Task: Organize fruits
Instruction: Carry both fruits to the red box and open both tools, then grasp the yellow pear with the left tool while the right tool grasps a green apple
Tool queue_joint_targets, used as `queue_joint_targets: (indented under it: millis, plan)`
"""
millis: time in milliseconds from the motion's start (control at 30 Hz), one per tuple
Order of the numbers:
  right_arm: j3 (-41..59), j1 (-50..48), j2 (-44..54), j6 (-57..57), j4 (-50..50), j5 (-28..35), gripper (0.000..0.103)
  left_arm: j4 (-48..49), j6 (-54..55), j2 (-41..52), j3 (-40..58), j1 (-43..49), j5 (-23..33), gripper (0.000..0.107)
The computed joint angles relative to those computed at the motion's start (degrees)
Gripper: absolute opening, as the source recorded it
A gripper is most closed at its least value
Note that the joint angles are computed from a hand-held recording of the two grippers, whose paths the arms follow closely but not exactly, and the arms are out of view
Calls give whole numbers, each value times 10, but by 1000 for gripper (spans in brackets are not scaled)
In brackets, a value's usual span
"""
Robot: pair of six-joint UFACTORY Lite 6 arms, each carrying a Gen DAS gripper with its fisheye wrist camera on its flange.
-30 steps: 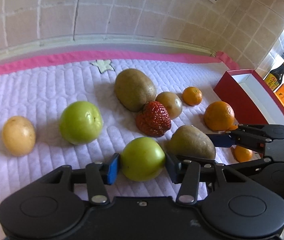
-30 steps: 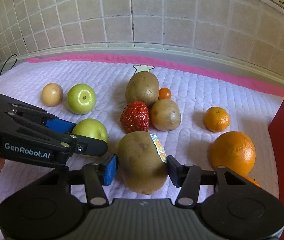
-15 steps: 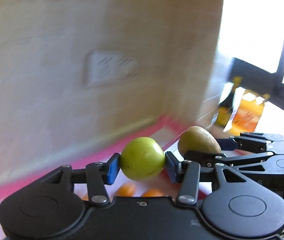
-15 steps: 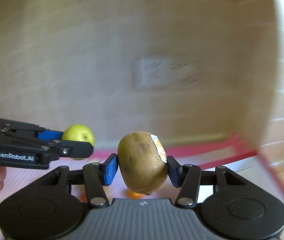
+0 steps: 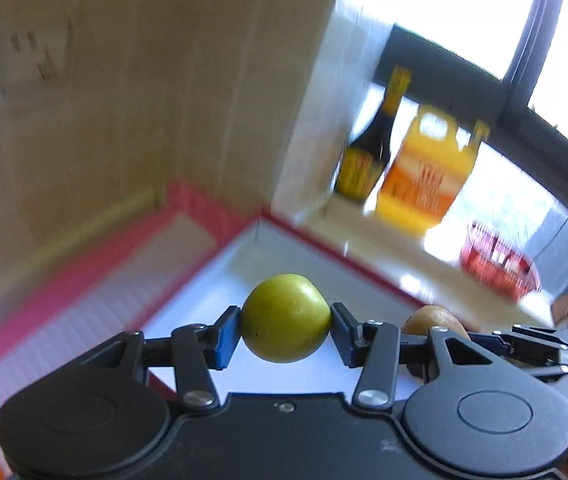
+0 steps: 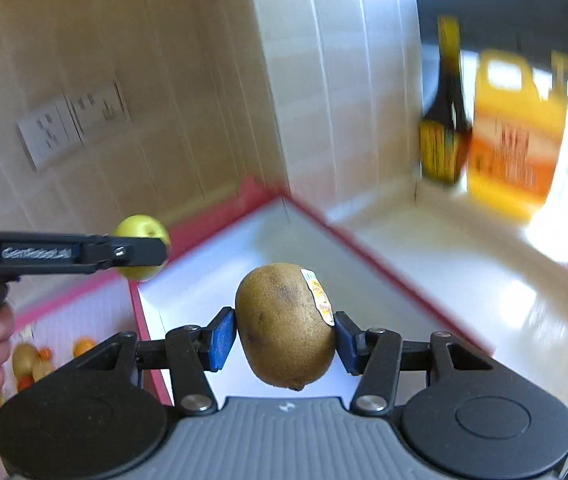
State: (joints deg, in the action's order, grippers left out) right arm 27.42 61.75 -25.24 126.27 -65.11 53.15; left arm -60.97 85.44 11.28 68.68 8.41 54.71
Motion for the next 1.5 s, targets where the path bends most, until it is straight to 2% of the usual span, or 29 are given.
queue_joint_targets:
  millis: [100,267,333,367,433,467,667,867,1067,1267,1400,1500]
  plan:
    - [-11,-16,49,31,1,-63,54,18,-12,37,-5,-19,-20,58]
    - [0,-31,94,50,-10,-119,55,48,-37,56,-18,-36,-63,59]
    - [19,-32,104,7,12,-113,57,44,-48,52,-15,-40,-75,75]
    - [25,-25,102,-17,27,-96,58,38,-41,47,-14,-29,-67,79]
    - [44,11,92,-41,37,-23,76,39,-46,32,-2,0,-30,79]
    - [44,23,71,-40,32,5,79,35,-46,25,5,15,-10,79]
    - [84,56,8,-82,0,83,78,3,-12,-60,22,155,93,79]
    - [205,77,69,-145,-43,74,78,-2,6,-55,135,343,184,79]
    - [357,59,170,-218,-70,-6,78,-30,-25,51,328,508,249,80]
    - [515,40,340,-273,-68,-98,77,-16,-44,163,427,590,218,80]
    - [601,30,455,-296,-55,-176,75,16,-19,186,372,598,126,80]
    - [699,31,563,-358,-9,-227,74,41,-23,236,377,602,83,80]
